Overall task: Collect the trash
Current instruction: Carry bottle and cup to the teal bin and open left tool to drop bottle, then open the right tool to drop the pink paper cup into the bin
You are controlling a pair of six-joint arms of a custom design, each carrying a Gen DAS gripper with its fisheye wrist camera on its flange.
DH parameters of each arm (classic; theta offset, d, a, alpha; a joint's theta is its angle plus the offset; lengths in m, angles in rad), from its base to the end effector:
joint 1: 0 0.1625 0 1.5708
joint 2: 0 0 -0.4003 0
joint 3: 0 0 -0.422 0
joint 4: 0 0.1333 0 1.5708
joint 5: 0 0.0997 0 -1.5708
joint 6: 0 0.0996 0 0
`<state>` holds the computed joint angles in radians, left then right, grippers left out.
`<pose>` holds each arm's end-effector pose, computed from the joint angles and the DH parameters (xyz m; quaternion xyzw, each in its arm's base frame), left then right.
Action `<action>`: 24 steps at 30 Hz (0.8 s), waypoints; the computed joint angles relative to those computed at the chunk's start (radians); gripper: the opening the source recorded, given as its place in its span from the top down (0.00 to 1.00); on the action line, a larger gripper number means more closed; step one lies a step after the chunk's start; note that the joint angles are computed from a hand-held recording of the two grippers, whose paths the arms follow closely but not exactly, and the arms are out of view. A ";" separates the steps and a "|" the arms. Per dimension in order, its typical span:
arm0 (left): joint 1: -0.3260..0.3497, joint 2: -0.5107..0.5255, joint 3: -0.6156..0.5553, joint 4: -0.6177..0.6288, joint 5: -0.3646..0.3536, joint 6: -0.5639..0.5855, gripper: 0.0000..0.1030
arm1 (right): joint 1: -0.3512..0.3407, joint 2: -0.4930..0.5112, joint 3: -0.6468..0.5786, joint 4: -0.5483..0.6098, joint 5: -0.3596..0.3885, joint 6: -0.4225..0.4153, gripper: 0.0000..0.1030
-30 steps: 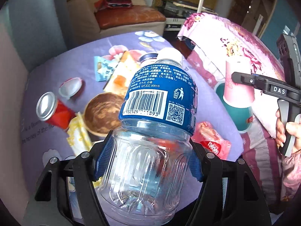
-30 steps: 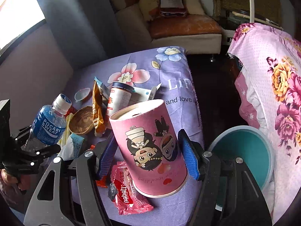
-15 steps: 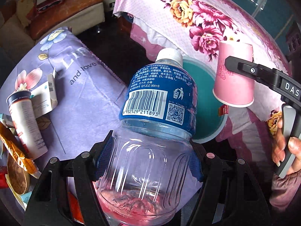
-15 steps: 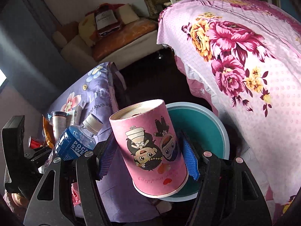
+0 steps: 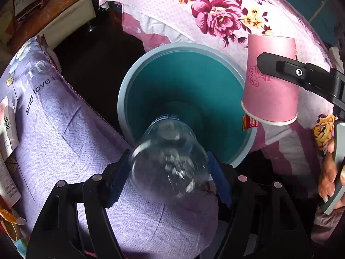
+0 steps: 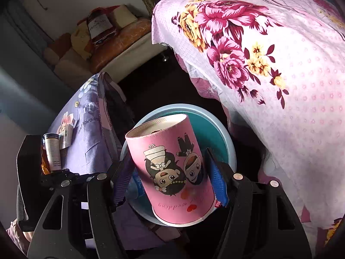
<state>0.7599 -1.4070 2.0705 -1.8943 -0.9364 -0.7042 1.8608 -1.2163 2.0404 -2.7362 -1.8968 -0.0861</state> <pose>-0.2046 -0.4597 0.1887 0.1026 0.9323 -0.0945 0.3338 0.2548 -0.4991 0.1726 0.1547 -0.9604 0.1830 0.1420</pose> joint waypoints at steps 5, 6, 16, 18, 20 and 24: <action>0.004 -0.027 0.017 -0.009 -0.001 -0.009 0.30 | -0.002 0.006 -0.001 0.012 0.006 0.015 0.40; 0.003 -0.037 0.022 -0.014 -0.001 -0.013 0.30 | -0.001 0.011 -0.006 0.018 0.004 0.015 0.40; -0.057 -0.199 0.092 0.030 0.065 -0.128 0.13 | 0.015 0.049 -0.022 0.070 -0.029 0.045 0.39; -0.068 -0.242 0.108 0.046 0.068 -0.150 0.13 | 0.021 0.053 -0.023 0.083 -0.030 0.050 0.38; -0.080 -0.287 0.124 0.066 0.071 -0.177 0.13 | 0.031 0.059 -0.023 0.088 -0.036 0.056 0.36; -0.105 -0.367 0.150 0.123 0.086 -0.234 0.12 | 0.053 0.068 -0.027 0.100 -0.037 0.072 0.31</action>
